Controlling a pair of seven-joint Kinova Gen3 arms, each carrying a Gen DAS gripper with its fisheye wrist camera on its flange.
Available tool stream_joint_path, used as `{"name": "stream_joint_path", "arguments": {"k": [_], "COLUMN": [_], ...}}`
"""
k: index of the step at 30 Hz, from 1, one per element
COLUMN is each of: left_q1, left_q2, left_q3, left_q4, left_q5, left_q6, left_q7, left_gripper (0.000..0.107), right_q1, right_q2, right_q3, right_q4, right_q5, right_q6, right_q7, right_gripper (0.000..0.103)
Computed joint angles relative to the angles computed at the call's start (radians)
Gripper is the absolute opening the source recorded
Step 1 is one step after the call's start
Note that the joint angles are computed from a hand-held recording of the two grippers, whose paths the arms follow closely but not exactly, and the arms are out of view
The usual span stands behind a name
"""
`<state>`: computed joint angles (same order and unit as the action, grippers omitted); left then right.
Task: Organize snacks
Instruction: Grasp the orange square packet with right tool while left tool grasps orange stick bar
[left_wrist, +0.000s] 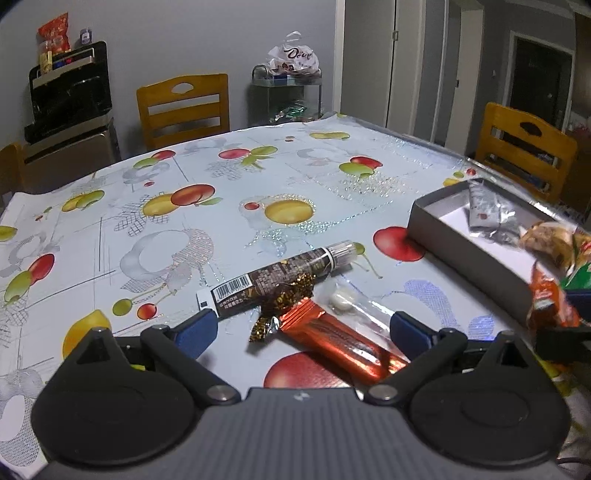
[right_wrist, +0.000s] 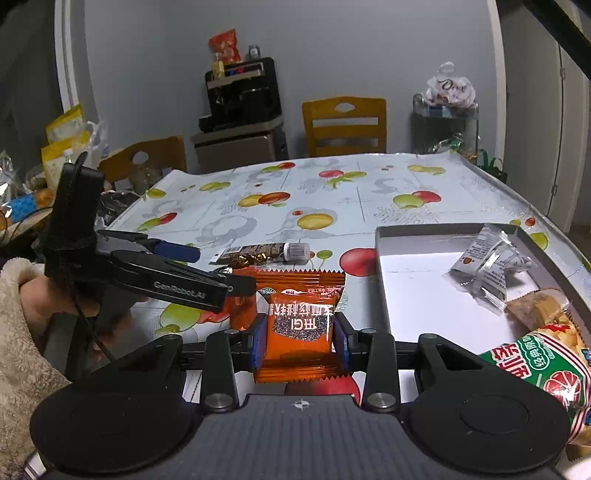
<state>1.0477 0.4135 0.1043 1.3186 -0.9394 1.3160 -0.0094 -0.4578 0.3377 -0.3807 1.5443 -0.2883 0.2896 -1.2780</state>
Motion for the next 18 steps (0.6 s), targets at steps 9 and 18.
{"name": "stream_joint_path", "arguments": {"k": [9, 18], "left_q1": [-0.046, -0.075], "left_q2": [-0.045, -0.083], "left_q3": [0.017, 0.045], "left_q4": [0.041, 0.103], "left_q5": [0.067, 0.086], "left_q6": [-0.024, -0.145], "left_q7": [-0.101, -0.09], "left_gripper": [0.092, 0.048], "right_q1": [0.061, 0.062], "right_q2": [0.001, -0.006], "right_q3": [-0.059, -0.053], "right_q4": [0.018, 0.033], "right_q5": [-0.057, -0.073], "right_q6": [-0.009, -0.022], "right_q7": [0.067, 0.079], "right_gripper": [0.038, 0.038]}}
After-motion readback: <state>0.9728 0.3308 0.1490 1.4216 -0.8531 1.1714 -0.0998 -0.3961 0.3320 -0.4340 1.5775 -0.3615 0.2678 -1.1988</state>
